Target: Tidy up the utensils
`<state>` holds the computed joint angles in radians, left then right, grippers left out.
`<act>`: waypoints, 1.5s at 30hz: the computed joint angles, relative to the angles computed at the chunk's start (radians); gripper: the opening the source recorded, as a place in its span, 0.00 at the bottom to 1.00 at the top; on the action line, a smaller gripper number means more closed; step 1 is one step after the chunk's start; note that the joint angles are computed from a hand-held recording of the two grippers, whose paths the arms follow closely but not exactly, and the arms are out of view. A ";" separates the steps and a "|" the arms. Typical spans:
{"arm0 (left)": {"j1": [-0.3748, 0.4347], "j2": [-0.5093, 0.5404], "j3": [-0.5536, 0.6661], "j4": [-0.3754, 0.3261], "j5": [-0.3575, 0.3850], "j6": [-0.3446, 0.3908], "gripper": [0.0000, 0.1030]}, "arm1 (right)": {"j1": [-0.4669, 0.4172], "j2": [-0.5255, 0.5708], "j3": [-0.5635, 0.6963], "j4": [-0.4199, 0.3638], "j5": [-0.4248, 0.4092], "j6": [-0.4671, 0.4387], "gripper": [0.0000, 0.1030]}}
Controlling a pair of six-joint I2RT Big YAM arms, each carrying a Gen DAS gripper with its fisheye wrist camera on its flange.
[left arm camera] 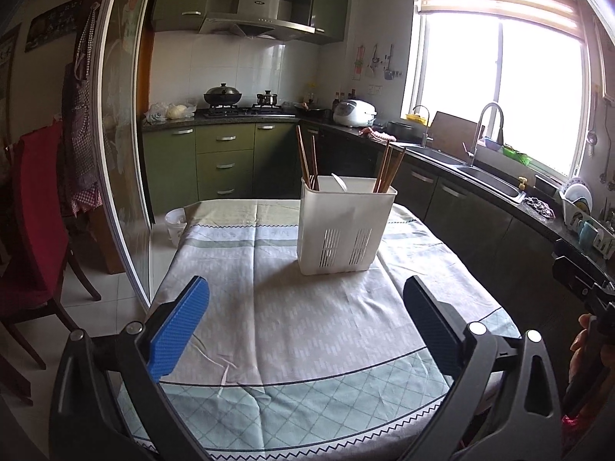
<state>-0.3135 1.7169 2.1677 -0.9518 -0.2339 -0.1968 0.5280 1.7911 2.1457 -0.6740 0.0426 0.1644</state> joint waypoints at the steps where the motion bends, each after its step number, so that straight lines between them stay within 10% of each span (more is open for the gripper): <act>1: -0.005 -0.009 -0.006 0.007 -0.010 0.008 0.93 | 0.004 -0.021 -0.027 0.020 0.012 -0.002 0.96; 45: -0.021 -0.054 -0.064 0.026 -0.073 -0.010 0.93 | 0.024 0.021 0.069 -0.063 0.062 -0.037 0.96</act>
